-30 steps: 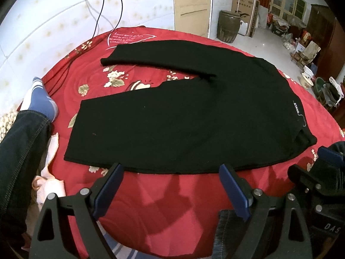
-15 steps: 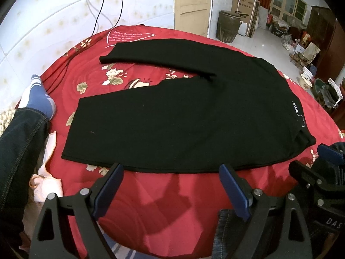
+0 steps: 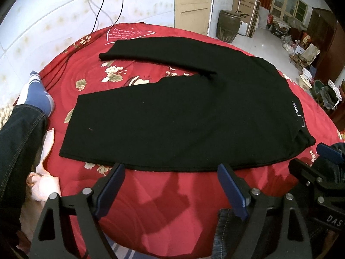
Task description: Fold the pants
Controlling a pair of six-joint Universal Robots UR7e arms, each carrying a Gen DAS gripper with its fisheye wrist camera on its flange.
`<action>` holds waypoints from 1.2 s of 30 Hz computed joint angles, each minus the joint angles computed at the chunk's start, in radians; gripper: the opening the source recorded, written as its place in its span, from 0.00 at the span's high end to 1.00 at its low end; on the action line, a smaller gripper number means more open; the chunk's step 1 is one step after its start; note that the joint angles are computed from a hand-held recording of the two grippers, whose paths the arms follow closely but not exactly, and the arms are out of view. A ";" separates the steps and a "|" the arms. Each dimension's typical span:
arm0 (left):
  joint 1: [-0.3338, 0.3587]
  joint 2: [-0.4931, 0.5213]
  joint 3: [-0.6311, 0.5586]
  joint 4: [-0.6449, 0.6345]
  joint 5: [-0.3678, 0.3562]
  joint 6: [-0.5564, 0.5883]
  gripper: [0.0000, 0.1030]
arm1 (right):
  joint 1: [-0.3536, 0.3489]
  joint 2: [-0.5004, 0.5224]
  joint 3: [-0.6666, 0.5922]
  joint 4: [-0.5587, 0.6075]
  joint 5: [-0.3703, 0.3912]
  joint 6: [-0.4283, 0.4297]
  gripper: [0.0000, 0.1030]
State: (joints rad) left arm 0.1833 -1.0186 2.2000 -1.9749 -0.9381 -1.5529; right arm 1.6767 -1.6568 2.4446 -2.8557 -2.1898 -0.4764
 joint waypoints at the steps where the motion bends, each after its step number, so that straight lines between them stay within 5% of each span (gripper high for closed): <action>1: 0.000 0.000 0.001 -0.003 -0.001 0.002 0.14 | 0.000 0.000 -0.001 0.000 -0.001 0.000 0.14; 36: 0.001 0.008 -0.004 -0.005 0.000 0.040 0.21 | -0.020 0.004 0.007 -0.002 0.019 -0.010 0.14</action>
State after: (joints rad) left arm 0.1842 -1.0101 2.1955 -1.9796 -0.9377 -1.5132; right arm 1.6570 -1.6530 2.4517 -2.8579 -2.1712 -0.4861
